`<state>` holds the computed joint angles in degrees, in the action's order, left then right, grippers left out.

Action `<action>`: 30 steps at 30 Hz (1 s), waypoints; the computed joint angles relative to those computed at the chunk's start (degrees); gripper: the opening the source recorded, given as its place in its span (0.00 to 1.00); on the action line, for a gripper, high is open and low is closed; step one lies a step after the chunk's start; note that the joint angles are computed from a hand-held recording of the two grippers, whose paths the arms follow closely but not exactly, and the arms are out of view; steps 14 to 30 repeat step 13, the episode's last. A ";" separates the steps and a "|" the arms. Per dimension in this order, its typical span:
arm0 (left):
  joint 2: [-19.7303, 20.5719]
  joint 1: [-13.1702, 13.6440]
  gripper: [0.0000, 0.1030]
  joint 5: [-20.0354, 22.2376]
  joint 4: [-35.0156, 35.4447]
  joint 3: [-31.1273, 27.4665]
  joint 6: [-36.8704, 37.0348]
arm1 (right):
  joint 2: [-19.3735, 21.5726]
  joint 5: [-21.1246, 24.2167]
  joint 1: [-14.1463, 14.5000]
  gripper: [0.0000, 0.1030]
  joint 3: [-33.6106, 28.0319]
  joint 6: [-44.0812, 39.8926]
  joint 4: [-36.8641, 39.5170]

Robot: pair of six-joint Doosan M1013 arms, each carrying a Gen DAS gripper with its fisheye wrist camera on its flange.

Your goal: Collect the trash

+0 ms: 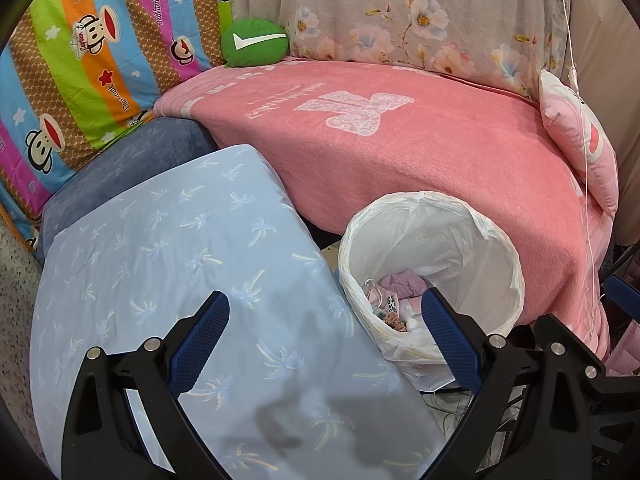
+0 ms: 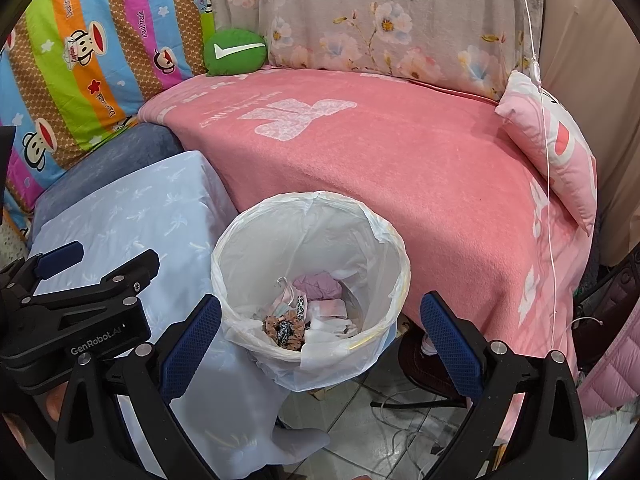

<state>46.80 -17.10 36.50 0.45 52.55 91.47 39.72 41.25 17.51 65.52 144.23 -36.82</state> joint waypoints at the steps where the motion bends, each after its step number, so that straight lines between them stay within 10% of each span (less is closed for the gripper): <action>1: 0.00 0.00 0.90 0.01 -0.02 -0.02 0.02 | 0.01 0.00 -0.01 0.94 -0.03 -0.04 0.03; 30: 0.46 -0.11 0.90 2.05 -1.01 -0.23 1.96 | -0.20 0.02 -0.13 0.94 0.73 0.88 -0.02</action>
